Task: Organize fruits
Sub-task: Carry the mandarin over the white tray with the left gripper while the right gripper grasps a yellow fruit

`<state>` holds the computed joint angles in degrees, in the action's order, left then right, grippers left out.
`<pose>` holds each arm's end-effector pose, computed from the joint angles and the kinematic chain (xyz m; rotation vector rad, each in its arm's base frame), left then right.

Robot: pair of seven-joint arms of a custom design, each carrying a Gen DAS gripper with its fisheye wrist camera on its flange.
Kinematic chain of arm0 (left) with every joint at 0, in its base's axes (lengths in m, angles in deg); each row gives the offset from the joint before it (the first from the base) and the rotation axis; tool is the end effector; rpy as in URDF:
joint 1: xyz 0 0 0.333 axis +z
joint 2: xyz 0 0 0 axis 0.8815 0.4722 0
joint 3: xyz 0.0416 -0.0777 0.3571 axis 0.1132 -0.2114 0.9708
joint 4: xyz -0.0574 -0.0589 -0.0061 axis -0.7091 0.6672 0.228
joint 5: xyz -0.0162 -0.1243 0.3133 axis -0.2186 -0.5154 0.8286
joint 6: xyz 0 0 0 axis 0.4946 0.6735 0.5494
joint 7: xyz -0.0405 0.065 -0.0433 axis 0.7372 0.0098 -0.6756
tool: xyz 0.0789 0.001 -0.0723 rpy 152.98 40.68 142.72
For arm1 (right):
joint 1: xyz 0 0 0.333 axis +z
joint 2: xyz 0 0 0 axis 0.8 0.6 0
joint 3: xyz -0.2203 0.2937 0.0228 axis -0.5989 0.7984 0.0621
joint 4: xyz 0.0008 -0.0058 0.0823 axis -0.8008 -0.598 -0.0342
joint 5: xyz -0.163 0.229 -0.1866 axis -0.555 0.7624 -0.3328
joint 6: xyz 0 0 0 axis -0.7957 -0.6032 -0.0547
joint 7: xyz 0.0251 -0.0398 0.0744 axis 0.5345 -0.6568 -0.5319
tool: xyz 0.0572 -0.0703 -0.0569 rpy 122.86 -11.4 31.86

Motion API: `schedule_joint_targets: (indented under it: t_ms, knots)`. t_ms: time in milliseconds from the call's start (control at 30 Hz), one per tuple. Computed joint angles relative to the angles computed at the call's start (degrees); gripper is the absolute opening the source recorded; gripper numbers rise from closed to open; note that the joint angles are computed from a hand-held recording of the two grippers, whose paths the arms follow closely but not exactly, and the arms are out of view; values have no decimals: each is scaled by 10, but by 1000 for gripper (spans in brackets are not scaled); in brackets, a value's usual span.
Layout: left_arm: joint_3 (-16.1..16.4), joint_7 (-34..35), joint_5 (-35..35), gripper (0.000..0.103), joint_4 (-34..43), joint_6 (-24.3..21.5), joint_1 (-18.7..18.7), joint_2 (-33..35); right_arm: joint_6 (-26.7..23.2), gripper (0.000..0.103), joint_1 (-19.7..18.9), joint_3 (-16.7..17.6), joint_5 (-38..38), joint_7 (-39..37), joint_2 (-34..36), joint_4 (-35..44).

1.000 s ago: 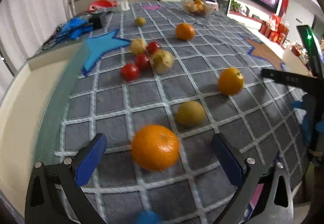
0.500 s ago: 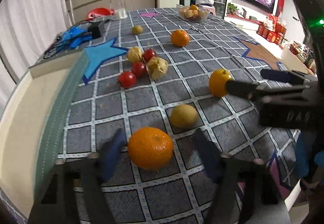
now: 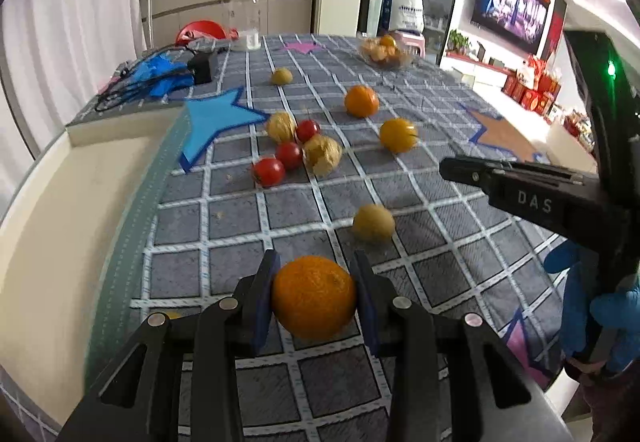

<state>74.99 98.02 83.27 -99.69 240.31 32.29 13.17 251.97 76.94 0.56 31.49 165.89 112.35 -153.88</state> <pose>0.5251 -0.2797 0.3462 -1.4846 2.1891 -0.9152 0.5424 0.1600 0.3371 -1.6743 1.8384 -0.5573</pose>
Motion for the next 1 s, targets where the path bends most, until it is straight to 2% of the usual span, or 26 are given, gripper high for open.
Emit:
schedule_joint_targets:
  t_ms: [67,100,133,167,200,233,300,400,467,500,533,567,600,633,667,700,767,800,867,933,967,1000]
  knots:
    - [2,2,-1,40,-4,7,1,-4,-17,14,21,-24,10,-13,2,7]
    - [5,4,-3,40,-7,11,-2,-7,-27,27,36,-42,21,-17,5,14]
    - [8,6,-7,40,-12,18,-2,-9,-40,41,45,-55,29,-18,7,21]
    - [5,7,-8,40,-14,21,1,-11,-40,80,36,-49,26,-15,8,24]
    - [0,8,-9,40,-17,23,7,-13,-29,91,24,-38,22,-12,10,27]
    - [-7,8,-8,40,-19,26,16,-15,-18,91,29,-45,13,-11,14,32]
    - [-14,9,-9,40,-24,32,26,-20,-48,91,90,-112,42,-43,27,62]
    - [-19,11,-14,40,-33,41,40,-29,-89,91,131,-164,41,-47,58,113]
    - [-21,13,-19,40,-40,48,48,-36,-109,90,115,-154,20,-38,74,143]
    - [-22,15,-21,40,-43,50,52,-39,-124,83,118,-161,10,-31,87,162]
    - [-19,18,-27,40,-49,55,53,-43,-132,80,119,-165,1,-24,94,173]
    - [-16,22,-32,40,-54,59,54,-46,-138,79,103,-148,-10,-21,99,186]
    - [-12,27,-40,40,-59,63,54,-50,-149,71,94,-139,-19,-15,106,200]
    - [-8,32,-49,40,-62,66,53,-52,-160,64,96,-144,-27,-7,113,211]
    - [-6,37,-57,40,-65,69,54,-54,-182,44,86,-135,-36,-2,119,226]
    - [-7,39,-62,40,-67,70,58,-55,-201,37,78,-125,-21,-11,123,236]
    - [-10,41,-71,40,-68,74,71,-55,-191,37,93,-143,-53,31,126,231]
    - [-11,42,-75,40,-69,75,75,-55,-180,37,85,-132,-58,33,122,225]
    - [-9,44,-85,40,-67,72,81,-51,-166,37,86,-133,-71,44,116,214]
    - [-14,40,-83,40,-62,69,94,-46,-153,25,91,-139,-83,54,106,199]
    - [-11,40,-86,40,-62,68,94,-45,-146,21,83,-128,-88,52,95,190]
    - [-9,39,-89,40,-61,67,95,-44,-143,21,79,-122,-91,52,89,187]
